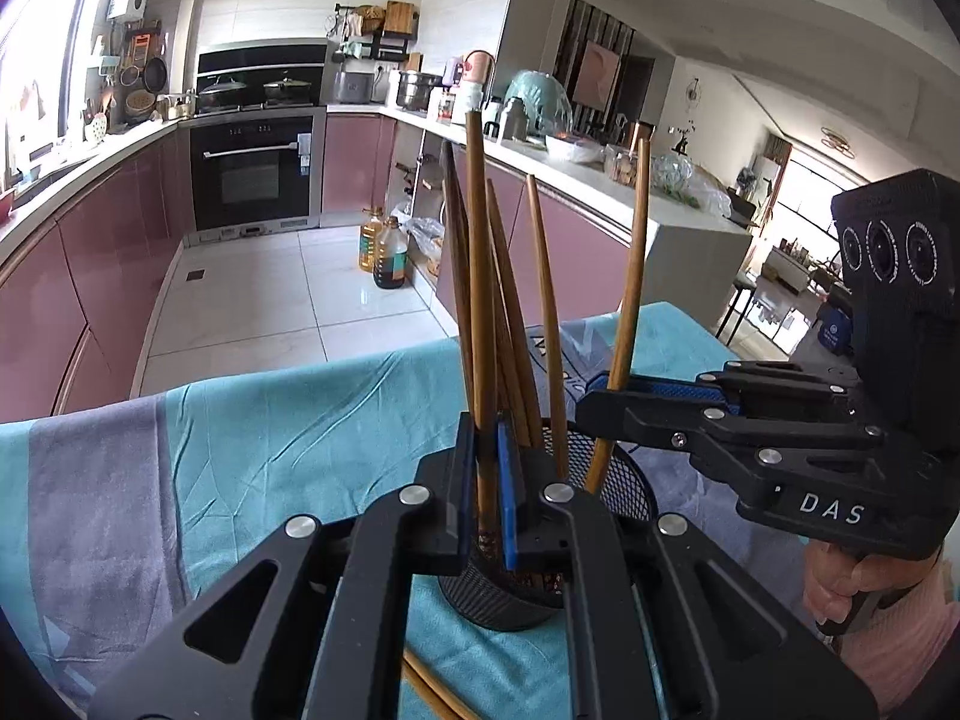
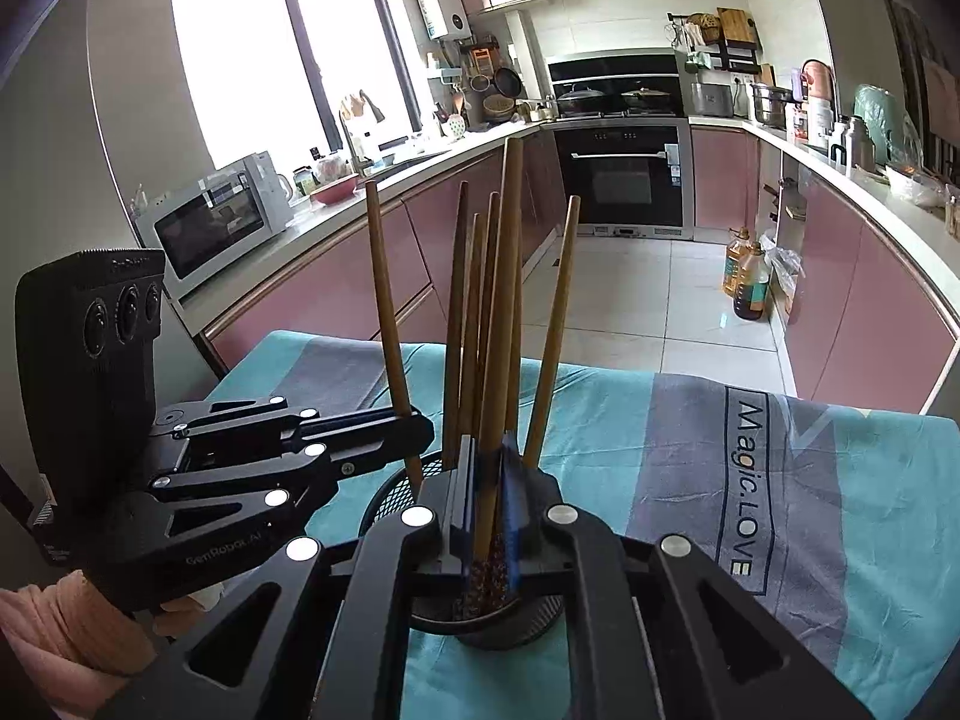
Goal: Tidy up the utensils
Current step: 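Open both tools to release the chopsticks and return to the pile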
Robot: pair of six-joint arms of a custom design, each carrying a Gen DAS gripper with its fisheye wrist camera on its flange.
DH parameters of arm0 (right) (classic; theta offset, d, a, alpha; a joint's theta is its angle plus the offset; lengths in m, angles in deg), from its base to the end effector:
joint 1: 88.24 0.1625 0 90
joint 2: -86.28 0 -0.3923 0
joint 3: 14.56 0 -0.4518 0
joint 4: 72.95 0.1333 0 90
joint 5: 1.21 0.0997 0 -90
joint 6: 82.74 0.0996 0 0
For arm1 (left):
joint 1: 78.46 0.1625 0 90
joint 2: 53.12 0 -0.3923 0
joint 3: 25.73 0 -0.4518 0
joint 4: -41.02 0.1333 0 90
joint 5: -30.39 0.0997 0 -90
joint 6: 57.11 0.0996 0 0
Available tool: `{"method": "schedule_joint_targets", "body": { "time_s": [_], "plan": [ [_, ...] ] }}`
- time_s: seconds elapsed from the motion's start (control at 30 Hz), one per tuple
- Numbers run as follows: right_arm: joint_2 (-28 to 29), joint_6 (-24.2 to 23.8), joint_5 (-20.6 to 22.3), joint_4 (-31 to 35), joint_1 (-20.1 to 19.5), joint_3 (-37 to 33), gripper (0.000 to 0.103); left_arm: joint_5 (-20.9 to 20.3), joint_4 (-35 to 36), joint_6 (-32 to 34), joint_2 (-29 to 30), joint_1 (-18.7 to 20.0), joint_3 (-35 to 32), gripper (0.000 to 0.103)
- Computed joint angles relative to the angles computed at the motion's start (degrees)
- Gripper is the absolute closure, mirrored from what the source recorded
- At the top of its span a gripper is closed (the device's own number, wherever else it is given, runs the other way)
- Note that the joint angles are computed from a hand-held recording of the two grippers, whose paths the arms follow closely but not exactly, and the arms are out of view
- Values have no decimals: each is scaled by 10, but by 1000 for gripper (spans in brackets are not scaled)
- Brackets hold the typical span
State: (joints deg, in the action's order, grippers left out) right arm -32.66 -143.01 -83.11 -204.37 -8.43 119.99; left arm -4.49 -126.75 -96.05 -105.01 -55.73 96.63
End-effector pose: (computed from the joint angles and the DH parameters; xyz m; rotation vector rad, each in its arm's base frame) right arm 0.0781 -0.3981 0.3389 1.2795 -2.6269 0.6661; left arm -0.3774 -0.3912 0.0015 0.5165 2.3773 -1.1079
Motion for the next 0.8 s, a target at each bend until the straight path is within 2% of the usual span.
{"method": "schedule_joint_targets", "body": {
  "time_s": [0.17, 0.33, 0.4, 0.47, 0.53, 0.73, 0.8],
  "plan": [
    [8, 10, 3, -7, -3, 0, 95, -22, 12, -14, -2, 14, -1, 95],
    [7, 13, 7, -8, -9, -1, 94, -18, -1, -19, -10, 7, 12, 91],
    [4, 10, 11, -9, -11, 1, 94, -13, -8, -22, -14, 0, 19, 86],
    [2, 11, 18, -12, -14, 3, 85, -4, -15, -26, -19, -9, 27, 84],
    [2, 13, 22, -18, -15, 4, 82, 4, -21, -31, -25, -18, 37, 82],
    [-14, 6, 32, -6, -19, 9, 82, 22, -4, -60, -46, -43, 61, 75],
    [-30, -3, 40, 5, -25, 14, 82, 27, 8, -74, -56, -52, 72, 70]
  ]
}}
